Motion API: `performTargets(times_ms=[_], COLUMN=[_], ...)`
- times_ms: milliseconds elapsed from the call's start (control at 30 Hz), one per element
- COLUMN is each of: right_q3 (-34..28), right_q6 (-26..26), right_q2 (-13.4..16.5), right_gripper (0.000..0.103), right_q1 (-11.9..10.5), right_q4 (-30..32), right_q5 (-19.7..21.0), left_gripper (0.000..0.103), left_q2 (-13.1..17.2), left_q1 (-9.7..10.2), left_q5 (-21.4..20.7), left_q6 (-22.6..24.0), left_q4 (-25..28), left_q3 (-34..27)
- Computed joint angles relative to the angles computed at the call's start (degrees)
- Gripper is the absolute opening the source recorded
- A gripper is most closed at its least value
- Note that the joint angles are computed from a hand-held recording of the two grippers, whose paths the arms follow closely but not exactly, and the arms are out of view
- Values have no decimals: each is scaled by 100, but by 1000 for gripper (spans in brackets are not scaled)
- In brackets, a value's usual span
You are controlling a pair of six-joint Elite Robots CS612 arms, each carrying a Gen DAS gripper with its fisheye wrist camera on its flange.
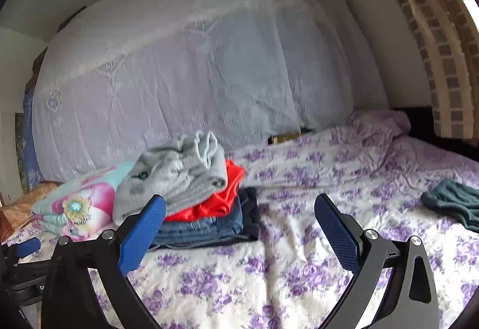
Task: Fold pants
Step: 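Lower the sweatpants onto the jeans and red shirt stack and open both tools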
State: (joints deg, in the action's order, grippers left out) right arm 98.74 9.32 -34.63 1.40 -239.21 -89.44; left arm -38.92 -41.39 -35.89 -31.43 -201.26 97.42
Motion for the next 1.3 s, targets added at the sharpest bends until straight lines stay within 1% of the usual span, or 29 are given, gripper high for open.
performTargets(times_ms=[33,100,133,167,200,233,267,300,333,367,400,433,467,567,600,667,800,900,1000,1100,1167,1300], right_q3=[-44,-196,-237,-291,-373,-478,-589,-722,-859,-980,-1084,-1170,-1238,-1338,-1333,-1317,-1272,-1231,-1205,-1204,-1213,-1211], right_q6=[12,202,356,505,591,529,329,53,-182,-329,-405,-468,-544,-746,-740,-696,-563,-469,-458,-615,-703,-680], right_q2=[-24,7,44,100,172,257,315,367,410,460,503,542,572,622,625,623,633,632,637,649,647,639], right_gripper=[100,100,100,100,100,100,100,100,100,100,100,100,100,100,100,100,100,100,100,100,100,100], right_q1=[40,98,104,91,57,45,79,139,206,249,265,277,290,321,315,304,279,261,253,277,305,290], right_q4=[79,316,345,351,352,348,418,548,684,782,857,922,988,1182,1238,1293,1132,1041,933,822,845,890], right_q5=[-181,-482,-529,-467,-277,-109,-142,-298,-410,-415,-330,-204,-121,-47,-4,47,72,95,140,150,63,130], left_gripper=[98,98,98,98,98,98,98,98,98,98,98,98,98,98,98,98,98,98,98,98,98,98], left_q2=[38,63,60,66,79,126,172,206,260,320,360,374,368,326,328,354,435,459,482,497,503,484], left_q1=[-28,-21,12,48,87,133,179,215,239,242,253,286,328,417,424,410,332,309,299,292,290,309], left_q5=[122,188,151,106,46,-79,-225,-281,-190,2,114,54,-91,-367,-379,-342,-229,-323,-361,-370,-328,-411], left_q6=[330,808,912,902,812,762,796,880,972,1044,1066,1023,924,470,409,435,823,1007,1062,1083,1043,927], left_q4=[-361,-521,-485,-437,-394,-421,-481,-398,-249,-105,8,100,189,485,485,380,16,-122,-205,-197,-143,-103], left_q3=[-60,-216,-293,-348,-389,-455,-498,-568,-675,-780,-850,-876,-869,-820,-807,-809,-854,-863,-877,-891,-898,-871])
